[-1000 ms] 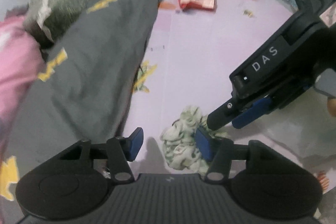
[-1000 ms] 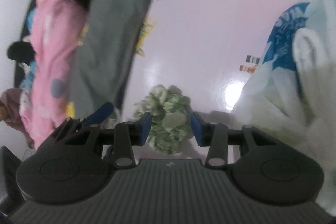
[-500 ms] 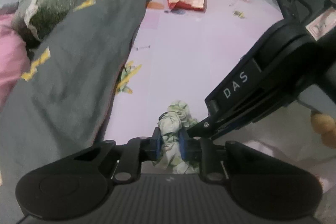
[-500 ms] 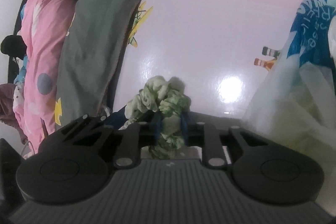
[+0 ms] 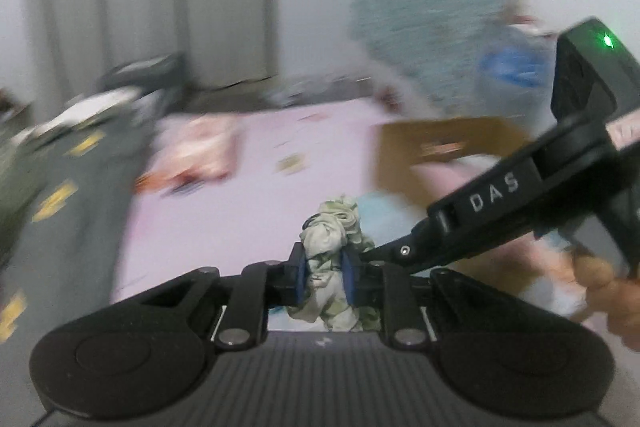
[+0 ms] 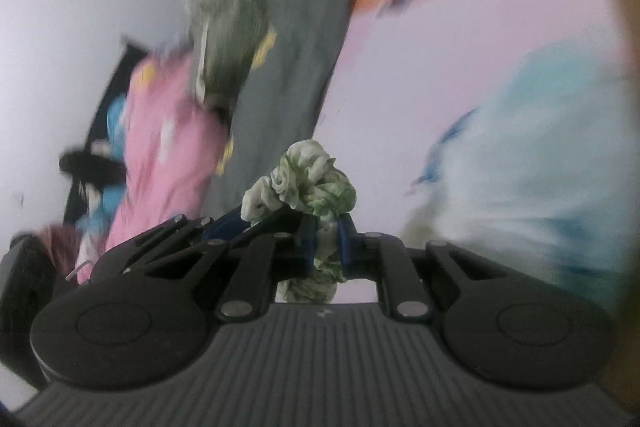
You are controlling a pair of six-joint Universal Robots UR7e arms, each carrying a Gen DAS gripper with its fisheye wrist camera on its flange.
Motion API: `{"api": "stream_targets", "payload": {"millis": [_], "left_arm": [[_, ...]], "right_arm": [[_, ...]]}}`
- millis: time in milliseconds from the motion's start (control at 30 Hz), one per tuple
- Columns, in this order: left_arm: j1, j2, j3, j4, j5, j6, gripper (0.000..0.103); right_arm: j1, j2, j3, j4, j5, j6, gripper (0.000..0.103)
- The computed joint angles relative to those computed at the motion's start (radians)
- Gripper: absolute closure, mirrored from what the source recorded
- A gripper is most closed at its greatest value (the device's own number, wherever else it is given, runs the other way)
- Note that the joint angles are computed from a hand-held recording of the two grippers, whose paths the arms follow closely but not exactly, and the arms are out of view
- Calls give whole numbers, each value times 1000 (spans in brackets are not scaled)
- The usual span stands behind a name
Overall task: Organize soft objects
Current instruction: 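Carry the scrunchie into the cardboard box and release it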
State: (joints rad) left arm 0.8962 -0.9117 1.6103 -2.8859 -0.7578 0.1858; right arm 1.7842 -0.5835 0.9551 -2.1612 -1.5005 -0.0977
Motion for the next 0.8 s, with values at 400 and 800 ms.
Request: {"api": "stream_targets", "payload": {"millis": [400,800], "left_arm": [[-39,360,-405,316,-391,-20,50],[-21,352,-396,344,-295,-78,34]], "right_arm": [[-161,-481,521,-436,-245,53,92],[-219,-480,562,-562,-465,-80,89]]}}
